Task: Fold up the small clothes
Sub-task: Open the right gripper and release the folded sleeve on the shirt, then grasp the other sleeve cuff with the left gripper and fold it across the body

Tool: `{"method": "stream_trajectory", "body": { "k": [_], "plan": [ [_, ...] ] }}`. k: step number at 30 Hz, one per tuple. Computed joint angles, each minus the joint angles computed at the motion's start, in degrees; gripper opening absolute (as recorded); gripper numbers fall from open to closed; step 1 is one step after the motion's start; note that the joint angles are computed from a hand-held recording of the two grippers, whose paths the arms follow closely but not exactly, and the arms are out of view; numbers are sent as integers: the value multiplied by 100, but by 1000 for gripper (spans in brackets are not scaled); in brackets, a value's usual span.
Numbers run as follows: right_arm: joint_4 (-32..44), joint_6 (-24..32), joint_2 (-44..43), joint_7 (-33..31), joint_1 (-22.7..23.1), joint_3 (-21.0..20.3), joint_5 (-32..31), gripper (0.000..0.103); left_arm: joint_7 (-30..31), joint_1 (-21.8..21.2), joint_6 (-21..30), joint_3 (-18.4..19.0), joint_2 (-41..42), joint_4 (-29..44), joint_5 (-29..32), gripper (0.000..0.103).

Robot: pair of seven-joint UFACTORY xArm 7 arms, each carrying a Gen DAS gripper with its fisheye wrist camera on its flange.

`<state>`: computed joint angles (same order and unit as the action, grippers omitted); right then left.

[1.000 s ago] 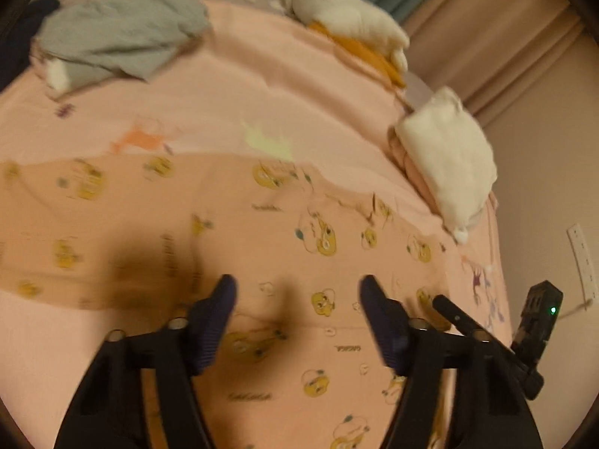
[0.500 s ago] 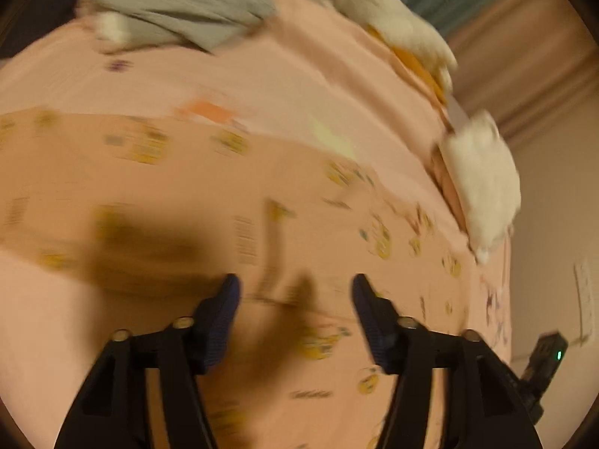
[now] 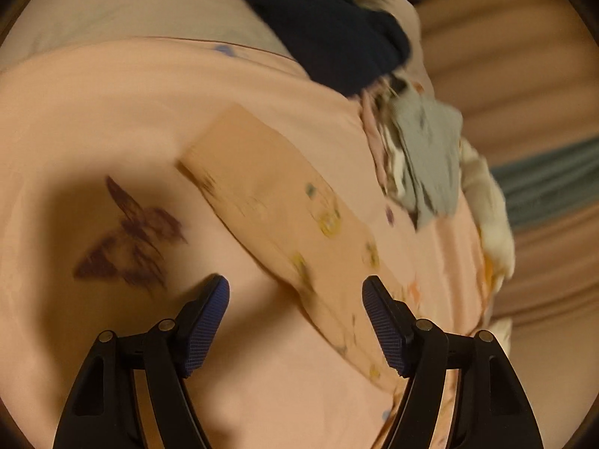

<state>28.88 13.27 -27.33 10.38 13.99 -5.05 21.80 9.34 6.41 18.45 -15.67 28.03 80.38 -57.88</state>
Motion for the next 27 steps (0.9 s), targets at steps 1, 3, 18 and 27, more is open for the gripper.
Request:
{"method": "stream_trajectory", "body": {
  "k": [1,3,18,27],
  "plan": [
    [40,-3,55,27,11,37,-8,40,153,105,-43,-105,80,74,-210,72],
    [106,5,148,72,35,87,-16,40,285,148,-113,-143,239,268,-335,72],
    [181,51,411,314,6,275,-121,40,-2118,-941,-61,1188,449,789,2832,9],
    [-104,-152,139,249,153,108,84,40,-1956,-1461,28,651,-61,1121,4275,9]
  ]
}}
